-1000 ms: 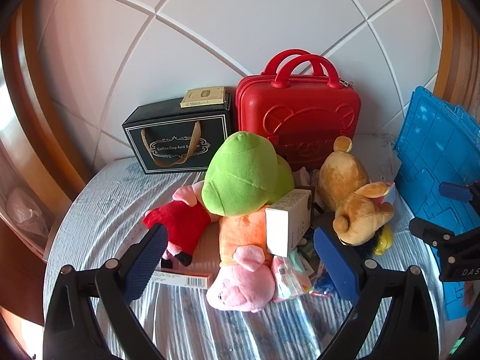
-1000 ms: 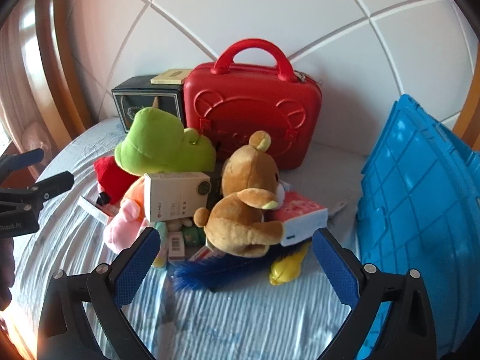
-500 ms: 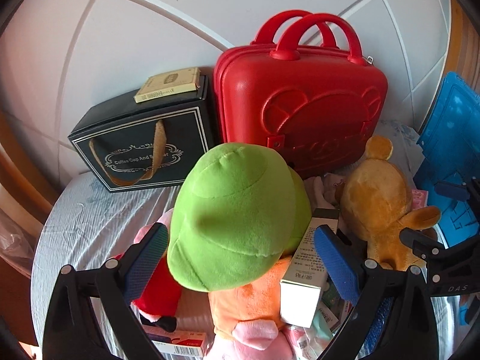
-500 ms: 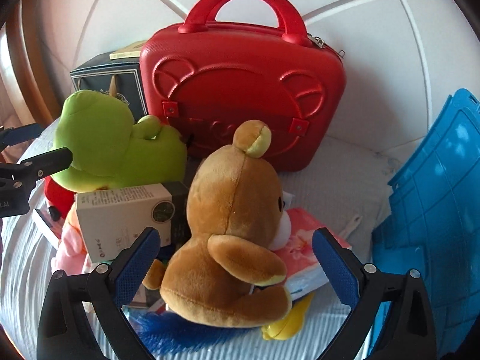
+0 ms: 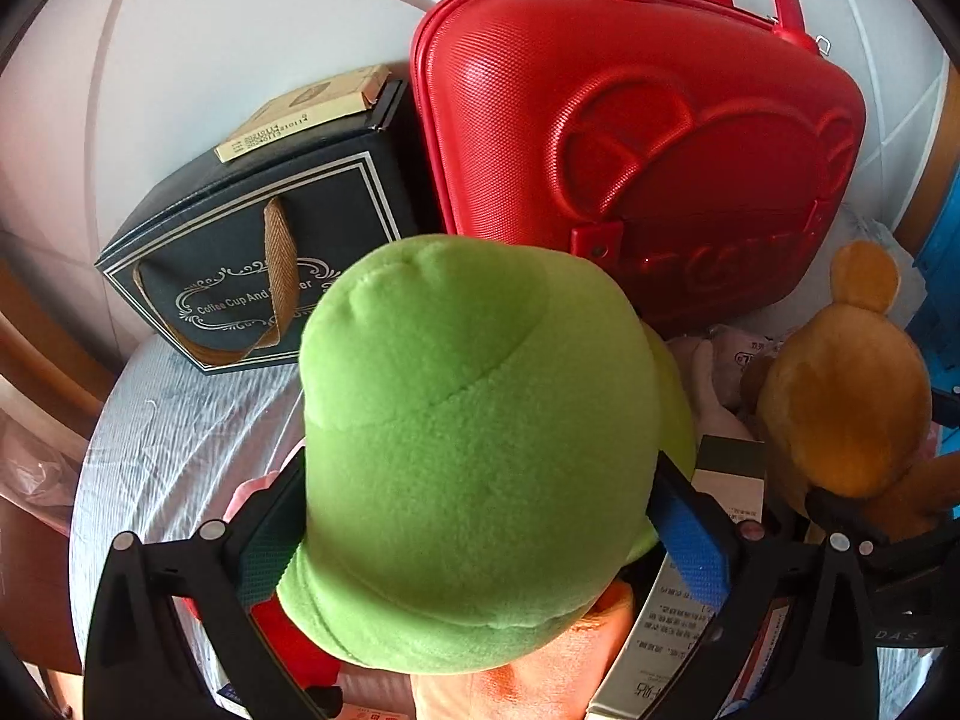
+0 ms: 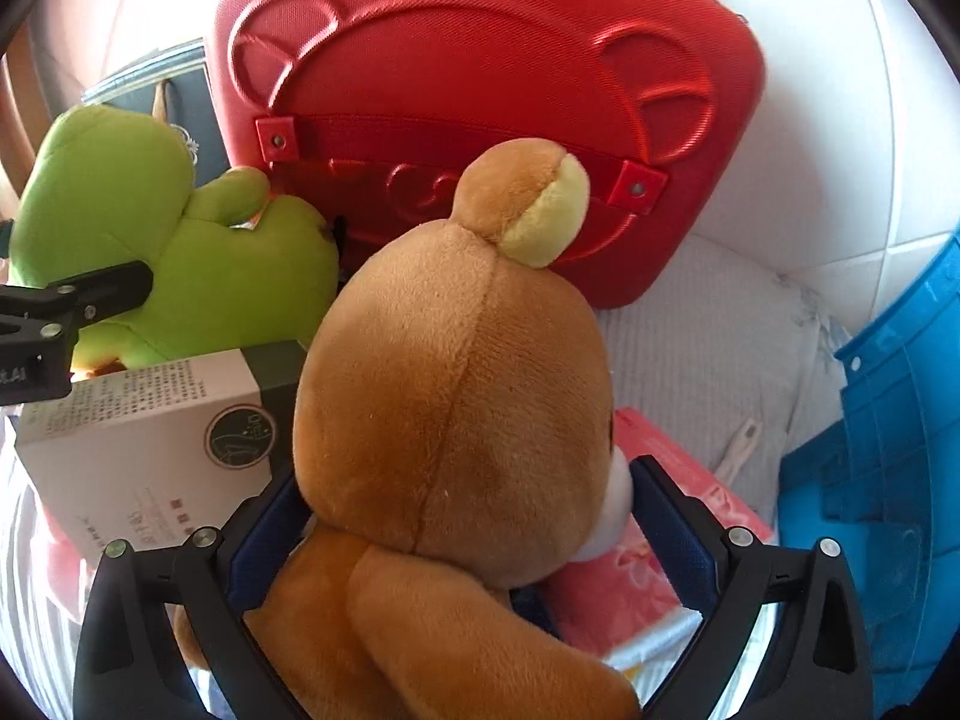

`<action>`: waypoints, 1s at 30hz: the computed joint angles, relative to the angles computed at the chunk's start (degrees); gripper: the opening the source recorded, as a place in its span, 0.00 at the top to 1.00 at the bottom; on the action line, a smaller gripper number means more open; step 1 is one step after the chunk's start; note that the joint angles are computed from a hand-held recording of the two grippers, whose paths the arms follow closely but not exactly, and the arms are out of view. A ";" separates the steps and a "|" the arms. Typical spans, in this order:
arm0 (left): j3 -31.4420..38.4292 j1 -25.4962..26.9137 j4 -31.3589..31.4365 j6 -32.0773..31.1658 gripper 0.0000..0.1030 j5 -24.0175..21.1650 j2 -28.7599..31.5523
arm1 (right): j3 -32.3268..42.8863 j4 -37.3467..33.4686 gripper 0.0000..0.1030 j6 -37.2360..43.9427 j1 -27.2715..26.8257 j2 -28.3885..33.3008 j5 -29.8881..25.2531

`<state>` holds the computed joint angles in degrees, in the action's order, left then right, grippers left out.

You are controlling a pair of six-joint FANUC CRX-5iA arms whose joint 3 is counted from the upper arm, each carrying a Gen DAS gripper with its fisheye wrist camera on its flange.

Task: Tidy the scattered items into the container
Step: 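Grasp the green frog plush with the left tool while the right tool grasps the brown teddy bear, then carry the frog with the left tool while the right tool carries the bear toward the blue crate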

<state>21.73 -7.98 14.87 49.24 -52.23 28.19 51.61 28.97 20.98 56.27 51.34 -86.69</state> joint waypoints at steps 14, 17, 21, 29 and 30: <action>-10.09 3.20 7.33 -4.30 0.35 4.97 -7.10 | 0.24 1.32 0.13 0.26 3.49 -0.74 -1.66; -14.18 4.28 9.79 -6.53 0.36 7.38 -10.08 | -1.99 2.87 0.13 -1.04 5.36 -2.32 -0.79; -19.47 5.86 12.93 -9.59 0.36 9.61 -14.56 | -5.90 5.01 0.13 -4.74 7.88 -5.35 0.62; -29.67 9.53 19.29 -16.81 0.36 10.47 -25.77 | -9.23 7.88 0.13 -10.01 13.46 -9.69 -0.88; -30.65 10.07 19.97 -17.48 0.36 10.02 -27.11 | -9.80 8.31 0.13 -10.91 14.22 -10.43 -1.23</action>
<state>-8.91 2.09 34.84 31.75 -42.21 1.08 41.81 37.28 10.07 70.49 40.91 -87.91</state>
